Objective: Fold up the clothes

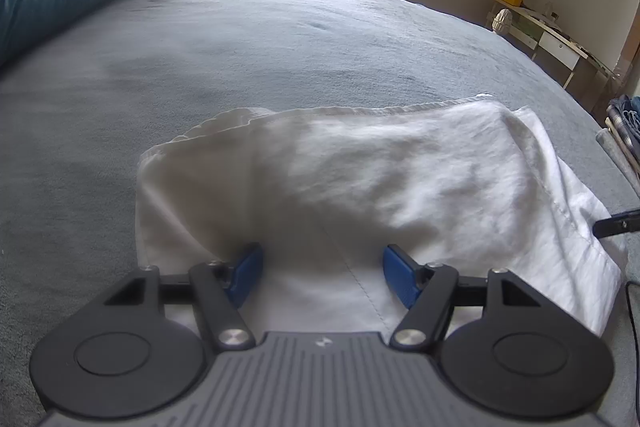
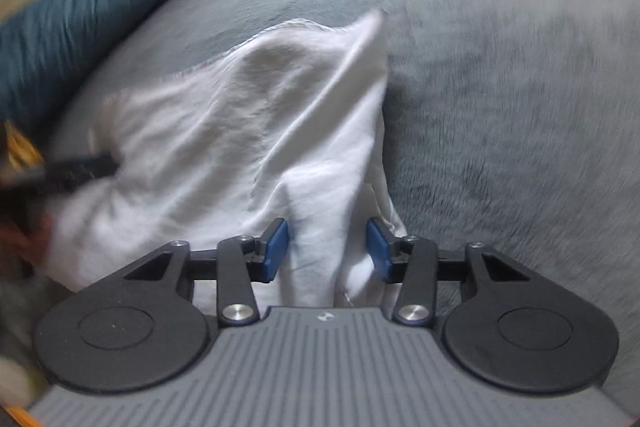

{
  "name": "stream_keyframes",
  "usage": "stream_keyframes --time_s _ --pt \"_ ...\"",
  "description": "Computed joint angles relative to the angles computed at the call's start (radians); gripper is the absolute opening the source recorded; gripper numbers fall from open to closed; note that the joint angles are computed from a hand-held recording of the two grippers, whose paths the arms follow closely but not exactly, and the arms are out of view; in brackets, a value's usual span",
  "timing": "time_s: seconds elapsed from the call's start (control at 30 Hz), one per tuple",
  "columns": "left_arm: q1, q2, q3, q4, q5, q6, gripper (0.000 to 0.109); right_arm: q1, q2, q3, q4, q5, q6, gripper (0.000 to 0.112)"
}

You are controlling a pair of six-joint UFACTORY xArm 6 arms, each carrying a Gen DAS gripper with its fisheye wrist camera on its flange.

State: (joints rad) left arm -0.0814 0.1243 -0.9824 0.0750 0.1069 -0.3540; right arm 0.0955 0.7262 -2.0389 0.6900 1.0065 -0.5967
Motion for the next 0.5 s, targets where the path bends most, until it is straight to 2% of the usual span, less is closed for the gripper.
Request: stream_keyframes --time_s 0.07,0.13,0.23,0.3,0.43,0.5 --pt "0.001 0.001 -0.002 -0.015 0.001 0.018 0.069 -0.041 0.092 -0.137 0.082 0.135 0.099 0.015" --pt "0.002 0.002 -0.003 -0.011 0.001 0.018 0.069 -0.092 0.209 -0.299 0.219 0.280 0.216 0.005" --pt "0.002 0.004 -0.004 -0.025 0.001 0.030 0.069 -0.155 0.301 -0.378 0.468 0.371 0.311 0.005" --pt "0.002 0.005 -0.004 -0.022 0.000 0.031 0.069 -0.172 0.317 -0.365 0.517 0.351 0.367 0.005" --pt "0.003 0.005 -0.003 0.002 -0.002 0.016 0.070 -0.193 0.344 -0.349 0.473 0.299 0.510 0.008" --pt "0.003 0.005 -0.003 0.006 -0.002 0.013 0.070 -0.198 0.305 -0.285 0.487 0.257 0.490 0.009"
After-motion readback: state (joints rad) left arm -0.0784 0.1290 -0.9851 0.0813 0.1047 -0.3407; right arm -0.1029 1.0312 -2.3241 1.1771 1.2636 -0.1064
